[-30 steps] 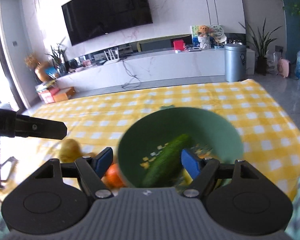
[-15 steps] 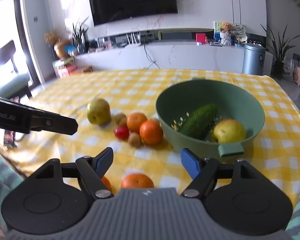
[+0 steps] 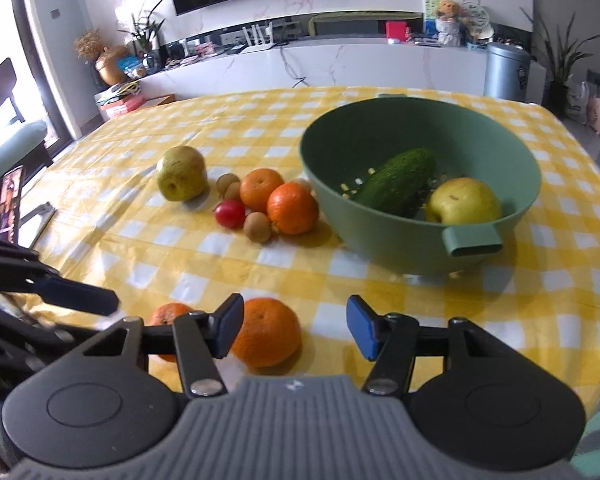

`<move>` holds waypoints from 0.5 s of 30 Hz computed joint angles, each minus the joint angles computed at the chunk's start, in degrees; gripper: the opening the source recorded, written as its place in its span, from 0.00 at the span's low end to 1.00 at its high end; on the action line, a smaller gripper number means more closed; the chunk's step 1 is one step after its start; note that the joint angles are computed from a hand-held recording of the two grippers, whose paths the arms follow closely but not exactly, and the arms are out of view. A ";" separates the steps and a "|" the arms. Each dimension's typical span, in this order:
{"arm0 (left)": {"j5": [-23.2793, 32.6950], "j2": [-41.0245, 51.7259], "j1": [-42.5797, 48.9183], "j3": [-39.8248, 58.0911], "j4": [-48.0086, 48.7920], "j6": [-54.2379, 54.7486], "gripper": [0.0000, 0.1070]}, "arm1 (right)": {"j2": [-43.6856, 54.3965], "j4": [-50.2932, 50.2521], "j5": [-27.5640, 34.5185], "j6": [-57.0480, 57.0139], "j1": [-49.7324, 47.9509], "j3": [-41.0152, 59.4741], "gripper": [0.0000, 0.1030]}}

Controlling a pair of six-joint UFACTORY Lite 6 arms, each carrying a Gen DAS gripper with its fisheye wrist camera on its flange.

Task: Organize fruits
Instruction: 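Grasp an orange with the left tool while the right tool grasps another orange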

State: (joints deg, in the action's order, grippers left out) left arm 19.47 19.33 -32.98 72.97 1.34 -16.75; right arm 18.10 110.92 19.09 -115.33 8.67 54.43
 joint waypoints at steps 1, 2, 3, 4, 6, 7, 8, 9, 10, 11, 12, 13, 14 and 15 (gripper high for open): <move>-0.48 0.30 -0.02 -0.32 -0.06 0.01 0.54 | 0.19 -0.67 0.09 0.47 0.17 0.14 0.54; -1.02 0.61 -0.08 -0.55 0.01 -0.22 0.54 | 0.39 -1.31 -0.04 0.98 0.41 0.37 0.54; -1.49 0.89 0.05 -0.69 -0.34 -0.03 0.54 | 0.66 -2.08 -0.26 1.69 0.68 0.71 0.54; -1.96 1.11 0.26 -0.88 -1.63 1.23 0.54 | 1.00 -3.00 -0.37 2.57 0.82 1.08 0.54; -3.09 1.47 0.52 -1.33 -3.46 2.87 0.54 | 1.59 -4.79 -0.37 4.29 0.85 1.73 0.54; -3.57 1.65 0.67 -1.49 -4.11 3.48 0.54 | 1.95 -5.85 -0.31 5.34 0.85 2.13 0.54; -3.93 1.78 0.72 -1.59 -4.28 3.62 0.54 | 2.25 -7.06 -0.18 6.52 0.77 2.48 0.54; -4.57 1.80 0.67 -1.87 -3.18 2.49 0.54 | 2.64 -8.13 -0.08 7.54 0.76 2.88 0.54; -5.09 1.76 0.58 -2.18 -2.07 1.38 0.54 | 2.98 -9.14 0.03 8.52 0.78 3.27 0.54; -5.60 1.75 0.44 -2.33 -0.31 -0.28 0.54 | 3.32 -9.93 0.14 9.20 0.80 3.62 0.54; -6.09 1.69 0.47 -2.53 0.61 -0.95 0.54 | 3.66 -10.61 0.13 9.79 0.92 3.97 0.54; -6.55 1.73 0.55 -2.68 0.71 -0.93 0.54 | 4.05 -11.43 0.11 10.47 1.05 4.37 0.54; -7.05 1.65 0.61 -3.02 1.02 -1.03 0.54 | 4.44 -12.24 0.04 11.19 1.21 4.77 0.54; -7.84 1.45 0.51 -3.62 2.59 -2.44 0.54 | 4.70 -12.84 0.03 11.82 1.26 5.04 0.54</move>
